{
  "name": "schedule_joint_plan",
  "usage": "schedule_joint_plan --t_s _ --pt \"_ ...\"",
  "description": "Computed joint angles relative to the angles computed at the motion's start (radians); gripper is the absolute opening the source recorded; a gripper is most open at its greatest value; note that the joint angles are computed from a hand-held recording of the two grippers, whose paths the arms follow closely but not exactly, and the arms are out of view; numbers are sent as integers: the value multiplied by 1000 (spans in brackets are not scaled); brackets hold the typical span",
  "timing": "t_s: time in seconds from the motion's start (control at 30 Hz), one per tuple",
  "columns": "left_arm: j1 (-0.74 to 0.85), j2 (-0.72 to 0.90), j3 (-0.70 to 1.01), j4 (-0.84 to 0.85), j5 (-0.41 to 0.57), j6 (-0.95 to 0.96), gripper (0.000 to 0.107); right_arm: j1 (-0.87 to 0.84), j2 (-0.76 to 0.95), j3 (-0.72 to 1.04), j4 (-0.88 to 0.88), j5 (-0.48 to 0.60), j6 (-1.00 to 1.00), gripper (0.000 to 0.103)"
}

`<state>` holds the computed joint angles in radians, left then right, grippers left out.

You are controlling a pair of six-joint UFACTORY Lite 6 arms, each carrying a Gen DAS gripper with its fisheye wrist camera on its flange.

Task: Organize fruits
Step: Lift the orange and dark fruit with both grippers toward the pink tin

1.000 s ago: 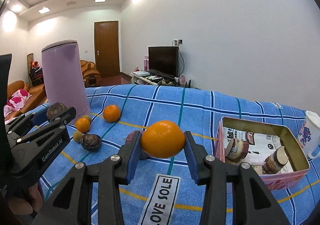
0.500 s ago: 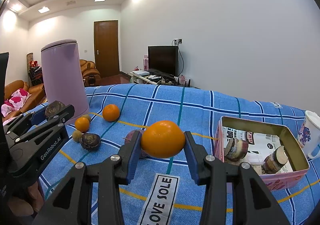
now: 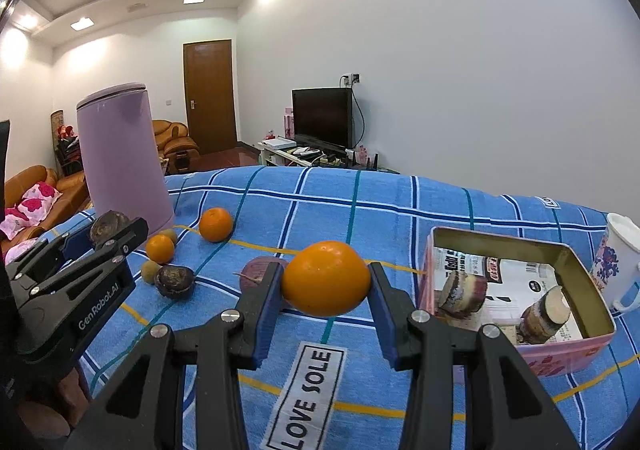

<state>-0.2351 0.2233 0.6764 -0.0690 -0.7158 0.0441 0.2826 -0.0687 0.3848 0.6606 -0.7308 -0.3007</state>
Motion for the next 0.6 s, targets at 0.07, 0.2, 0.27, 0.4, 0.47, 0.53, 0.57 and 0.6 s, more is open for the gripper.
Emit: schedule_joint_plan --t_s 0.07,0.2,0.27,0.4,0.47,0.53,0.57,0.6 --pt "-17 -6 -9 -23 -3 19 43 -19 -21 -16 -8 10 2 45" --pt "-44 -21 -20 -28 18 11 43 -72 -66 -50 -41 31 15 45" --pt "-63 -29 -28 -37 24 13 43 -105 -100 -74 -65 41 25 45" --pt "-103 -44 -40 -74 28 37 43 -181 -162 -114 -123 68 46 45" --pt "-122 -51 -43 -86 33 45 43 -225 -189 -132 -158 82 62 45" --pt "-147 -54 -46 -115 32 64 43 -267 -209 -144 -202 100 86 45" --pt "-161 -55 -47 -130 32 74 43 -289 -220 -150 -224 111 97 45" --pt "-178 -55 -46 -147 35 83 43 -304 -228 -152 -240 119 107 45"
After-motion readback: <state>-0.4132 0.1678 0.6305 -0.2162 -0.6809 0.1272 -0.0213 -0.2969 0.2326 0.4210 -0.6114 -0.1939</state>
